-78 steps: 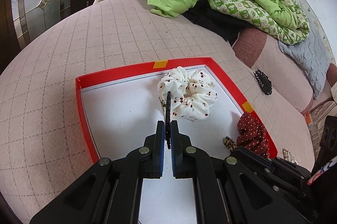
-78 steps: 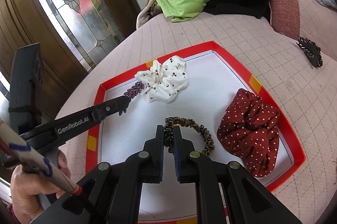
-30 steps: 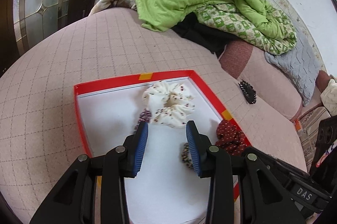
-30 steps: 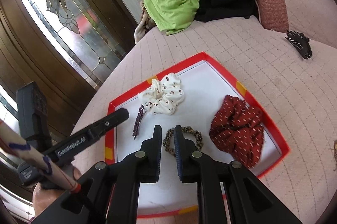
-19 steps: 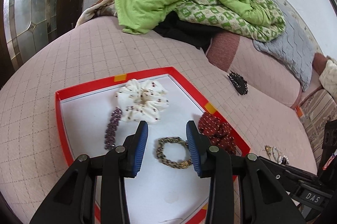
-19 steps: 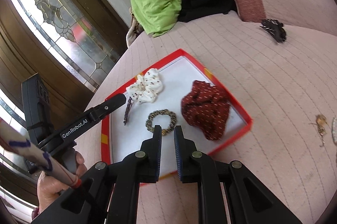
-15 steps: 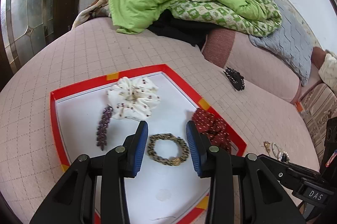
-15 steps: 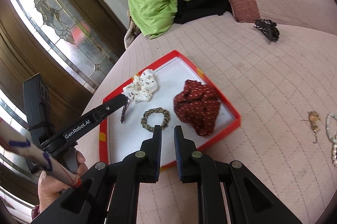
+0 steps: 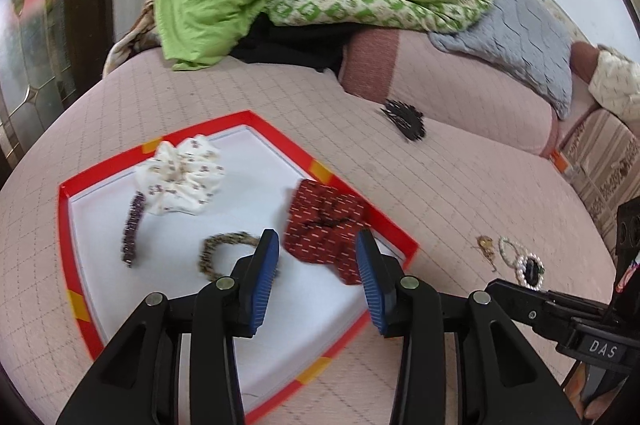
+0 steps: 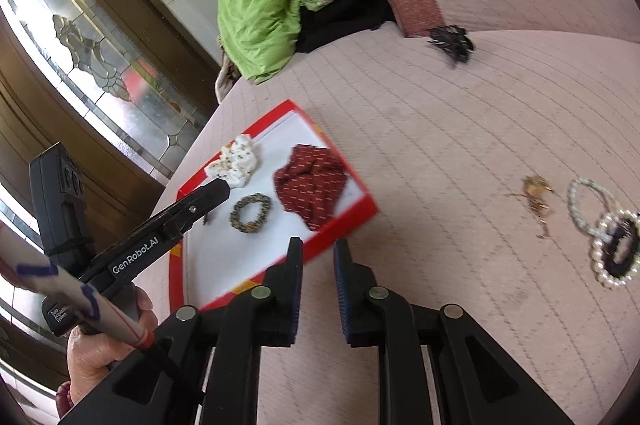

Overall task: Organize jewelry
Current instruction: 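Move left tool toward gold charm while right tool moves toward pearl bracelet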

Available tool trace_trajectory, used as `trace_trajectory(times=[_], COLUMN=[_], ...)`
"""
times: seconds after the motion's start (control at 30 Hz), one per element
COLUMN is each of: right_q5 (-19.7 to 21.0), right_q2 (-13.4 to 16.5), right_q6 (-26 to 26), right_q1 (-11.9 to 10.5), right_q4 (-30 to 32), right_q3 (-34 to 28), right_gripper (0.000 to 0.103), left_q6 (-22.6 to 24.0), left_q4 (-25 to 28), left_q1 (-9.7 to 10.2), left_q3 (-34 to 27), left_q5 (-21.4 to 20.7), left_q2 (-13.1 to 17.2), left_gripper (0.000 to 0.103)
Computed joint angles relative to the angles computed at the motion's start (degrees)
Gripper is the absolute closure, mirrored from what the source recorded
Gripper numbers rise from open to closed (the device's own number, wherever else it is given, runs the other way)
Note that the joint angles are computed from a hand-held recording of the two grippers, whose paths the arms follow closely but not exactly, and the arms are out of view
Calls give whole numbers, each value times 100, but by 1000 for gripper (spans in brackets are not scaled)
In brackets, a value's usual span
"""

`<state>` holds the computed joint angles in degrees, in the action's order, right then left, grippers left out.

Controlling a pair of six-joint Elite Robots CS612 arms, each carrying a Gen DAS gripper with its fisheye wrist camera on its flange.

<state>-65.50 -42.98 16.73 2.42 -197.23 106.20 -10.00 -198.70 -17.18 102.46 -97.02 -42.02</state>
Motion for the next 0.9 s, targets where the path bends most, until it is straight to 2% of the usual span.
trace_trajectory(times=[0.23, 0.37, 0.53, 0.67, 0.8, 0.9], right_q5=[52, 184, 365, 401, 214, 250], right_q2=[-40, -51, -113, -187, -277, -297], right_q6=[-78, 218, 744, 1093, 1113, 1182], right_q1=[-285, -487, -841, -1120, -1329, -1501], right_q4=[-170, -409, -933, -1264, -1454, -1491], right_q3=[321, 442, 677, 913, 1162, 1271], right_gripper=[83, 83, 83, 83, 83, 83], left_q6=[277, 371, 477, 343, 165, 64], left_q4=[-66, 27, 216, 449, 693, 934], left_q1=[-296, -466, -685, -829, -943, -1038], left_q3=[128, 184, 275, 252, 74, -190], left_q5=[-111, -180, -194, -388, -554, -522], left_q2=[-29, -20, -23, -11, 19, 91], left_gripper=[64, 64, 64, 64, 64, 64])
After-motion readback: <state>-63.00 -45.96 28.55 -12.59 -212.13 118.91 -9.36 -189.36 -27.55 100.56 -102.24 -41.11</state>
